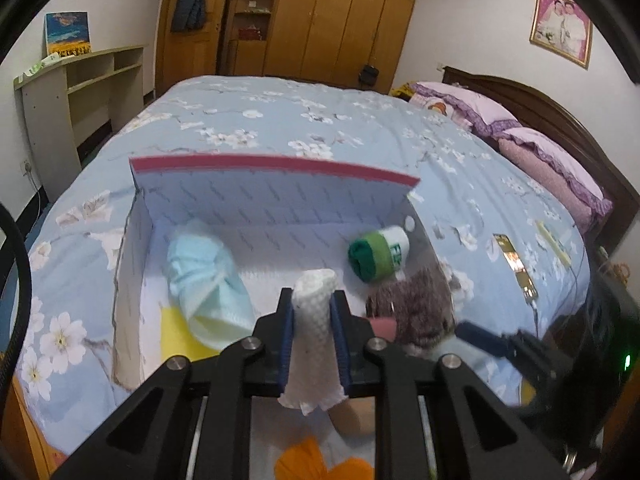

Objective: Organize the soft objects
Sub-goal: 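Lower the white roll into the box and open the left tool, then withdraw both tools from the box toward the remaining items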

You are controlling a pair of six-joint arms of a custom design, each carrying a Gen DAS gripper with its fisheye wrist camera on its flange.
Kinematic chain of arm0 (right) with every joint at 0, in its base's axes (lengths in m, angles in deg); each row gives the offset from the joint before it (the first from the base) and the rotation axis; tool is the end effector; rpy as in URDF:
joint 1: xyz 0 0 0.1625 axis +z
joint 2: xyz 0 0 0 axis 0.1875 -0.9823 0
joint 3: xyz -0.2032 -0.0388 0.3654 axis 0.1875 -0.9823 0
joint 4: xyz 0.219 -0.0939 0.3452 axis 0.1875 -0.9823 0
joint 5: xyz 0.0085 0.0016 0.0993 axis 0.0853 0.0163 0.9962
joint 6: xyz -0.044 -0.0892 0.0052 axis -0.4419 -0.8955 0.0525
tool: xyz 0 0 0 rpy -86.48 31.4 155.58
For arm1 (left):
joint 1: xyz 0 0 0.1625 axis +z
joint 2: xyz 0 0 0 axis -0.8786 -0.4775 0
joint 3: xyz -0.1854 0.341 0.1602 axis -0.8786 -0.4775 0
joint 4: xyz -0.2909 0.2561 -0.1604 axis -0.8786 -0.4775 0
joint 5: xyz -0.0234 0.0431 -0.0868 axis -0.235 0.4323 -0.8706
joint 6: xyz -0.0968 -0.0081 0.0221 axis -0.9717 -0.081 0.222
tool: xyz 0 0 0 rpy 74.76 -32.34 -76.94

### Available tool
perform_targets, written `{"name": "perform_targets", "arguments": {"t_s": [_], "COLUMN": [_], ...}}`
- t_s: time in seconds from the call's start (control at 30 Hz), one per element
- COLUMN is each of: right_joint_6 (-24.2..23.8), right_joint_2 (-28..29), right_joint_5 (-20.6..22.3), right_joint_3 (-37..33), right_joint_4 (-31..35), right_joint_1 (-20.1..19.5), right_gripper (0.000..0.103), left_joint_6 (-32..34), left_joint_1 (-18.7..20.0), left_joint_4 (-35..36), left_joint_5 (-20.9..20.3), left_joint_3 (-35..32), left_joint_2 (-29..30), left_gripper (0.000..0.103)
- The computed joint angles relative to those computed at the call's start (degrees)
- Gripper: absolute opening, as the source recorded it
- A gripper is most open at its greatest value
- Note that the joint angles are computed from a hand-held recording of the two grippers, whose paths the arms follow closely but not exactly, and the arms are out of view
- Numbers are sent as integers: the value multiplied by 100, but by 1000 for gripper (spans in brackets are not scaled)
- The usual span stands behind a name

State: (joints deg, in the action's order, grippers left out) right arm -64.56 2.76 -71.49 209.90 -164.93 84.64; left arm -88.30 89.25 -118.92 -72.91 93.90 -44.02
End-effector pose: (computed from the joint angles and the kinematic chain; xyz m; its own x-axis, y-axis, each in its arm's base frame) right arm 0.1334 -0.3300 0.1294 -0.8119 -0.2033 0.5473 -0.5263 0.6605 -0.5355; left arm -0.2498 -0.3603 0.1095 -0.7901 0.3011 -0.5339 0.5687 0.6851 -0.4552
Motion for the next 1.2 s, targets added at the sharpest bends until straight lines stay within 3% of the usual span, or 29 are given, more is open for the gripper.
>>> {"name": "perform_targets", "arguments": {"t_s": [0.2, 0.27, 0.33, 0.57, 0.87, 1.2], "right_joint_6": [-23, -21, -12, 17, 42, 106], "right_joint_2": [43, 32, 24, -15, 9, 47], "right_joint_5": [26, 24, 38, 58, 42, -86], "right_joint_3": [10, 11, 16, 33, 80, 263], "right_joint_4": [-46, -36, -32, -11, -92, -304], "right_joint_1": [-3, 2, -8, -34, 0, 222], "right_gripper": [70, 70, 70, 70, 70, 70], "left_joint_6": [286, 282, 280, 198, -116, -979], "left_joint_1": [133, 169, 196, 253, 87, -397], "left_joint_4": [-28, 72, 95, 271, 594, 1646], "left_joint_5": [131, 144, 164, 134, 137, 160], "left_joint_3": [-275, -314, -328, -330, -81, 483], "left_joint_2": [280, 329, 382, 397, 39, -905], "left_gripper": [22, 33, 38, 44, 54, 54]}}
